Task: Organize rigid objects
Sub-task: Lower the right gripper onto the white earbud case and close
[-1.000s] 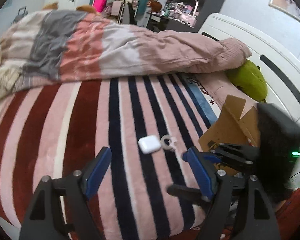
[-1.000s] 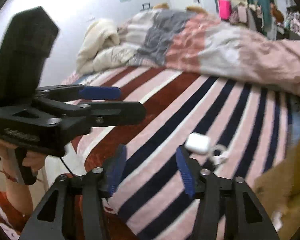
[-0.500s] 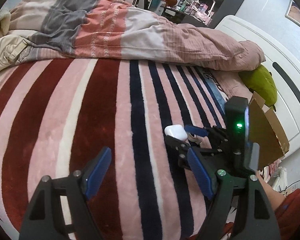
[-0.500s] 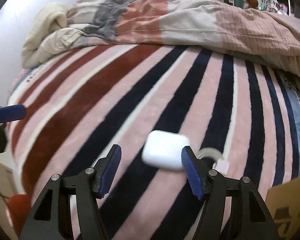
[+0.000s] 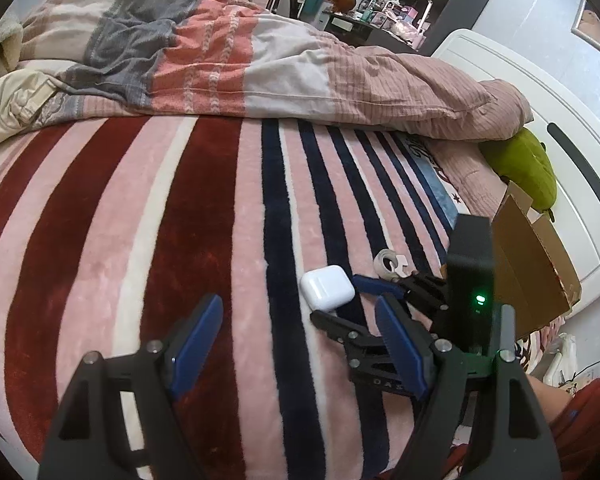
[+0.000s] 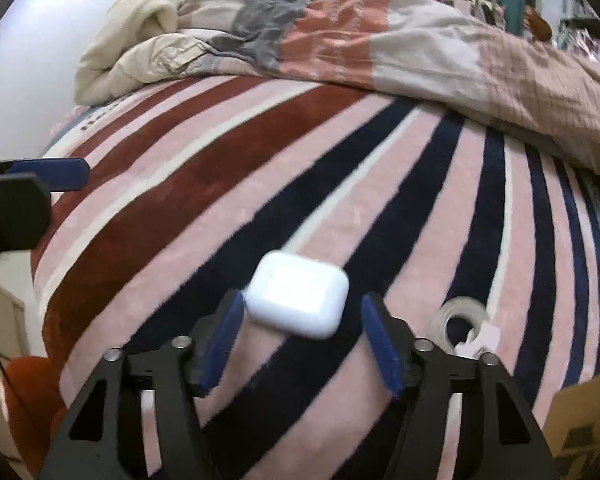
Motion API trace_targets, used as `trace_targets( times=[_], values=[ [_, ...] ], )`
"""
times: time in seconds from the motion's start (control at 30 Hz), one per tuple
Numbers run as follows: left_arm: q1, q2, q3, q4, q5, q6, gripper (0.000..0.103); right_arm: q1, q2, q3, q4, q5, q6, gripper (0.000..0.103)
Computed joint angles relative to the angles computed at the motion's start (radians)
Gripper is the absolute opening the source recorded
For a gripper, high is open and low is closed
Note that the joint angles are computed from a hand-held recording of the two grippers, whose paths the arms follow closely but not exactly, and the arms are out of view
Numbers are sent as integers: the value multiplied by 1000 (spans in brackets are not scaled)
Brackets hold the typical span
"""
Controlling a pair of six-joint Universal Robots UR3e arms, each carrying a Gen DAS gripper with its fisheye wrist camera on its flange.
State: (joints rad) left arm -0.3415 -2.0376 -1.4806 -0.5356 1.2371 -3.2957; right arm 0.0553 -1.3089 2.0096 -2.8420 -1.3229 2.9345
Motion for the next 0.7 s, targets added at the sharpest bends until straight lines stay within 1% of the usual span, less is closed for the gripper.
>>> trace_targets(
  times=[0.07, 0.2, 0.23, 0.27, 0.3, 0.37, 0.47, 0.53, 0.67, 0.7],
  values=[
    [4, 7, -10, 0, 2, -2, 76, -3, 19, -16, 32, 14, 25, 59],
    [18, 35, -48, 18, -2, -10, 76, 6, 58, -50, 4, 11, 160, 59],
    [18, 42, -55, 20, 2, -14, 76, 16, 64, -52, -7, 3, 184, 57],
    [20, 51, -63, 17, 5, -15, 76, 38, 77, -66, -16, -35, 199, 51],
    [21, 59, -71, 16, 7, -15, 76, 69, 90, -79, -31, -90, 195, 50],
    [26, 81, -88, 11, 4, -15, 76, 89, 89, -75, -59, -116, 181, 50],
    [31, 100, -91, -3, -20, -14, 76, 70, 24, -21, -71, -62, 141, 50],
    [20, 105, -68, -20, -34, -16, 76, 51, -55, 22, -71, -22, 98, 50],
    [-26, 85, 33, -62, -67, -23, 76, -28, -257, 74, 34, 131, -4, 50],
    [-40, 75, 64, -75, -71, -18, 76, -64, -340, 96, 84, 186, -51, 50]
  ],
)
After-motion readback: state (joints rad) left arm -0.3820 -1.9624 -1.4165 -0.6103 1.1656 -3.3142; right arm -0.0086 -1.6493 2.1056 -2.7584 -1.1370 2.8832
